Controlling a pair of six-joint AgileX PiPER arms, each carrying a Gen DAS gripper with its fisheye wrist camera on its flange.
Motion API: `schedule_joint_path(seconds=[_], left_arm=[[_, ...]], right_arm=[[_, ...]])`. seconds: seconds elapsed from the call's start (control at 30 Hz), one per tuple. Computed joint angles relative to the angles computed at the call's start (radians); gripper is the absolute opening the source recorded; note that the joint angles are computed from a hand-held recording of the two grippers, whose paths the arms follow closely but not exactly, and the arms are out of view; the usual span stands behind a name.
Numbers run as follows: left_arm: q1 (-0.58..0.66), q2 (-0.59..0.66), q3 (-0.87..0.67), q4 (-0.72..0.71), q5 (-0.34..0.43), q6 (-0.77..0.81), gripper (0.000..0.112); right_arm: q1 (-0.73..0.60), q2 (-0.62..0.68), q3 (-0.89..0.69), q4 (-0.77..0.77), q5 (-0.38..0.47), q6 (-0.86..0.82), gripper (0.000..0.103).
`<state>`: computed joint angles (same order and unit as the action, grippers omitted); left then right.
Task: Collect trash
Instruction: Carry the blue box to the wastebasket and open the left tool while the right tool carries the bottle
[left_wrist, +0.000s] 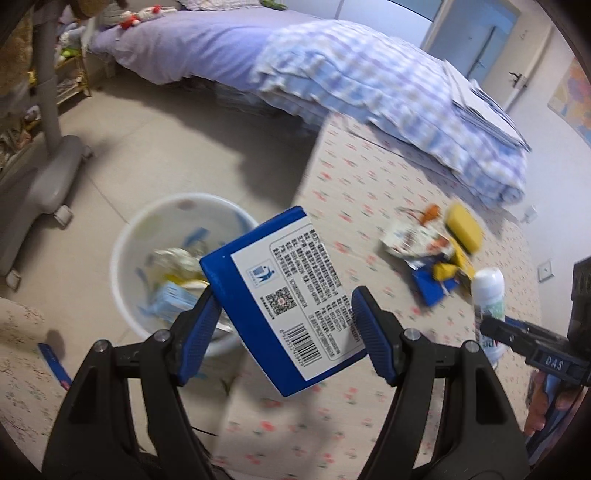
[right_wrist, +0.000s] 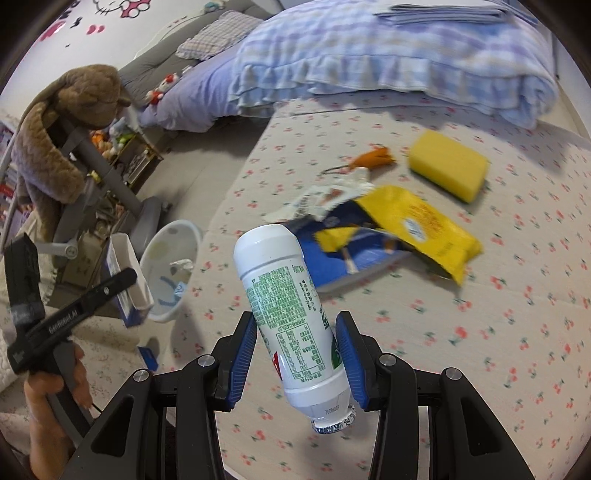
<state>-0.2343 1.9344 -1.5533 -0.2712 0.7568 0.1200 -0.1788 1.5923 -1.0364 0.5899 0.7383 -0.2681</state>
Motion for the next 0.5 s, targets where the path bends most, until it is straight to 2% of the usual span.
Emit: schedule_joint_path(seconds=[0.4, 0.47, 0.5], left_arm=[[0.129, 0.131, -0.092, -0.092, 0.005, 0.032, 0.073], [0.147, 0.139, -0.098, -0.105, 0.002, 0.019, 0.075], [0.153, 0.143, -0.102, -0.110, 0.004, 0.015, 0.080]], right_arm=[[0.192, 0.148, -0.160, -0.056, -0.057, 0.169, 0.045], [0.214, 0.170, -0.187, -0.053, -0.067, 0.184, 0.045], [0.225, 0.183, -0.203, -0.055, -0.071, 0.192, 0.045]])
